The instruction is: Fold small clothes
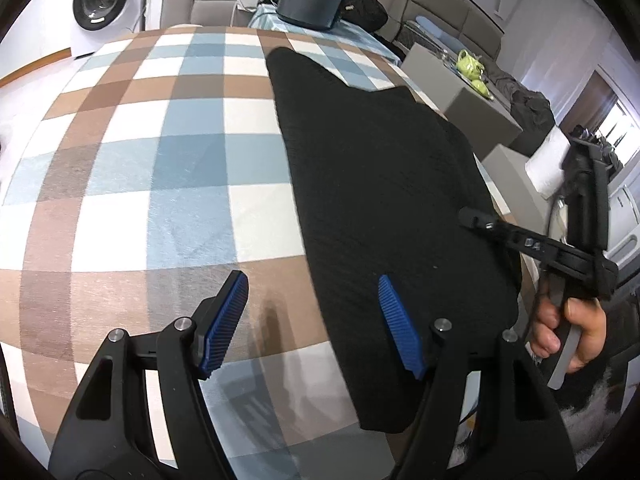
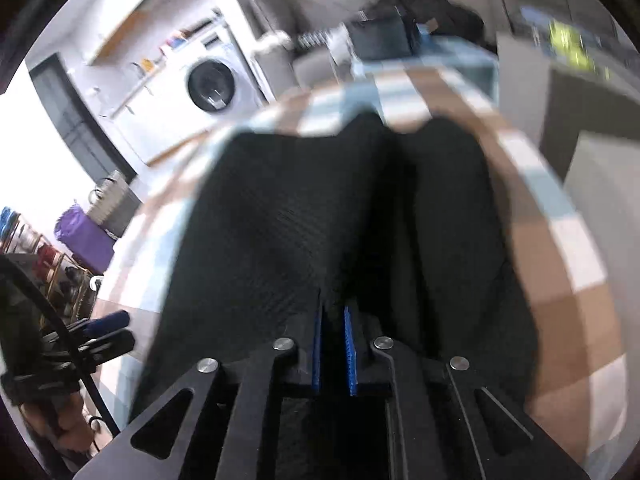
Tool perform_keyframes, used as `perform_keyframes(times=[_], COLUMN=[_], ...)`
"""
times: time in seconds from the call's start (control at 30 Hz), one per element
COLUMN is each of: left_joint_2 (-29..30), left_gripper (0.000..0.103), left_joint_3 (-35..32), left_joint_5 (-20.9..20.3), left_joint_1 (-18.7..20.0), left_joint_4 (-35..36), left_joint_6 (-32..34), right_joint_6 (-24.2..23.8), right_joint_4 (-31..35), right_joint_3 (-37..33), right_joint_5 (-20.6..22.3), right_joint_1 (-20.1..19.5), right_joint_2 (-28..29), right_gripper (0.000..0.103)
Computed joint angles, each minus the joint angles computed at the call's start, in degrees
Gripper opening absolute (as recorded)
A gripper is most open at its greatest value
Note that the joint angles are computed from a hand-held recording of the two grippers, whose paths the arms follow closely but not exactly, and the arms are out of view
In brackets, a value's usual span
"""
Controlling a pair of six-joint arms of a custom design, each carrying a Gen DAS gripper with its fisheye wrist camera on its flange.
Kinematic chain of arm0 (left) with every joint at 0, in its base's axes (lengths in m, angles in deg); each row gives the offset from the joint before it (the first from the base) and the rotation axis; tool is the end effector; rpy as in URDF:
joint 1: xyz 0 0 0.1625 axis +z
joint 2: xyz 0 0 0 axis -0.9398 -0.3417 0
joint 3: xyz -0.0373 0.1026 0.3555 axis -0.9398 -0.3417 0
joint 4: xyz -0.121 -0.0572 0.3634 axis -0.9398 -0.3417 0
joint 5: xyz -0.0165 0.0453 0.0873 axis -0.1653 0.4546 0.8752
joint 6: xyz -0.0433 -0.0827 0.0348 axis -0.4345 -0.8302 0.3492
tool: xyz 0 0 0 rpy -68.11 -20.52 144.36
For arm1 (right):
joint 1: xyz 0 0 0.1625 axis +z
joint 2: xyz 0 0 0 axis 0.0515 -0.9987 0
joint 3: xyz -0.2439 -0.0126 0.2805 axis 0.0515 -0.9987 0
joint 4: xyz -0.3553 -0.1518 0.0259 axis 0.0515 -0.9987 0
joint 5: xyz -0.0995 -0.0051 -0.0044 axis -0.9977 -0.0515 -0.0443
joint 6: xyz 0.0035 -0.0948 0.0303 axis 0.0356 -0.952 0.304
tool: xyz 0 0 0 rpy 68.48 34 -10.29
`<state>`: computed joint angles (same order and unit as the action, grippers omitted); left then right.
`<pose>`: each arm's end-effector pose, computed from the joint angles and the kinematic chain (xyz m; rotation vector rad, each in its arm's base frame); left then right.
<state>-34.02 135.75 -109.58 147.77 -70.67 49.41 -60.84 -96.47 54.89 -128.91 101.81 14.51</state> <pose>0.0931 -0.4099 0.4293 0.2624 2.6061 -0.7308 0.2439 -0.5437 -0.0005 0.4639 -2.6919 0.6163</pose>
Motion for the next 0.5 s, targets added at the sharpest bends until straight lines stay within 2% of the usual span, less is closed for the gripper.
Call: perform_keyframes(times=[0.07, 0.2, 0.27, 0.3, 0.37, 0.43, 0.5], left_joint_2=[0.36, 0.42, 0.38, 0.38, 0.5, 0.36, -0.3], left_gripper=[0.065, 0.065, 0.065, 0.065, 0.065, 0.065, 0.065], left_joint_3=[0.14, 0.37, 0.5, 0.51, 0.49, 0.49, 0.92], left_joint_5=[0.5, 0.33, 0.25, 0.14, -0.14, -0.24, -0.23], left_joint_1=[-0.24, -0.28, -0.29, -0.24, -0.13, -0.35, -0.87], left_joint_4=[0.54, 1.02, 1.0, 0.95, 0.67, 0.89, 0.6], left_joint_6=[-0.39, -0.66, -0.69, -0.63, -0.64, -0.95, -0.62], right_joint_6=[0.5, -0.53, -2.07, -2.56, -4.13, -5.14, -6.98], right_joint_4=[0.79, 0.9, 1.14, 0.65, -3.1, -5.97, -9.99], right_joint_3=[0.83, 8.24, 12.06, 12.9, 14.76, 15.35, 15.67], right_joint_5=[1.6, 11.75, 14.59, 14.66, 13.23, 11.99, 13.1], right_joint_1=[-0.78, -2.95, -4.03, -3.99, -3.7, -2.82, -1.86], right_joint_2=[-0.79, -6.52, -8.75, -9.05, -8.82, -8.77, -8.99], right_gripper=[0.016, 0.029, 0.034, 0.035, 0.031, 0.005, 0.005])
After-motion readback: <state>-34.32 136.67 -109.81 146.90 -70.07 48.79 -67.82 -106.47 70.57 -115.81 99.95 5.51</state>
